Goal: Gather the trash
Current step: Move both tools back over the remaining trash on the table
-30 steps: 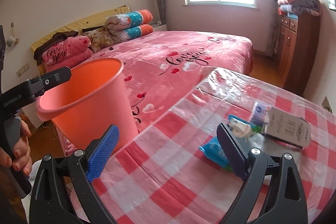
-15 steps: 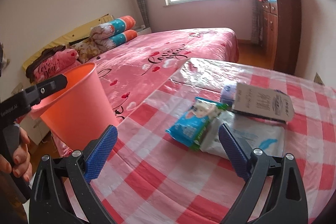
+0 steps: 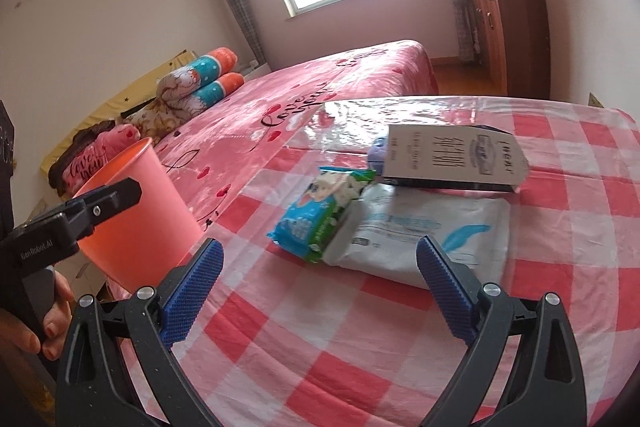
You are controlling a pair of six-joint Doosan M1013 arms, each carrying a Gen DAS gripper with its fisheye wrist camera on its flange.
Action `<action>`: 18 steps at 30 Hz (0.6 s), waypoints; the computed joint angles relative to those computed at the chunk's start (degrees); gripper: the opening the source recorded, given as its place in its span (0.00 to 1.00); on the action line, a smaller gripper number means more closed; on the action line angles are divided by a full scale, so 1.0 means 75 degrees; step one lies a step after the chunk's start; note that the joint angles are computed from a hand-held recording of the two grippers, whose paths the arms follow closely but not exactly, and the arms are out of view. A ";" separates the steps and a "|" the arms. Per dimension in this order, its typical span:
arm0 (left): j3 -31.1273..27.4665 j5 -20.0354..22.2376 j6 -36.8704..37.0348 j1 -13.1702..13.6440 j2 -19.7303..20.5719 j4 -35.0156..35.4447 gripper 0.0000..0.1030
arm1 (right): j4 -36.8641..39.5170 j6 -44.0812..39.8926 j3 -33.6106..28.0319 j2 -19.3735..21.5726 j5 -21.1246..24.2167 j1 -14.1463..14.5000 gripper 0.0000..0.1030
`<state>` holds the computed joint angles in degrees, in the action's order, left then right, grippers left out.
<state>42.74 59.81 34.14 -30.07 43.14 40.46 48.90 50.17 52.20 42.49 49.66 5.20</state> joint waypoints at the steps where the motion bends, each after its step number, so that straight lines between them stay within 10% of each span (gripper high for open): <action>1: -0.0110 0.0052 0.0090 -0.0014 0.0072 -0.0050 0.88 | 0.0012 0.0018 -0.0008 0.0010 -0.0005 -0.0017 0.93; 18: -0.2290 0.0919 0.1616 -0.0096 0.1347 -0.1019 0.88 | 0.0239 0.0945 -0.0450 0.0418 0.0496 -0.0520 0.93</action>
<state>25.56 66.71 46.26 -30.79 53.24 32.82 50.69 57.26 48.82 45.62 53.38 1.30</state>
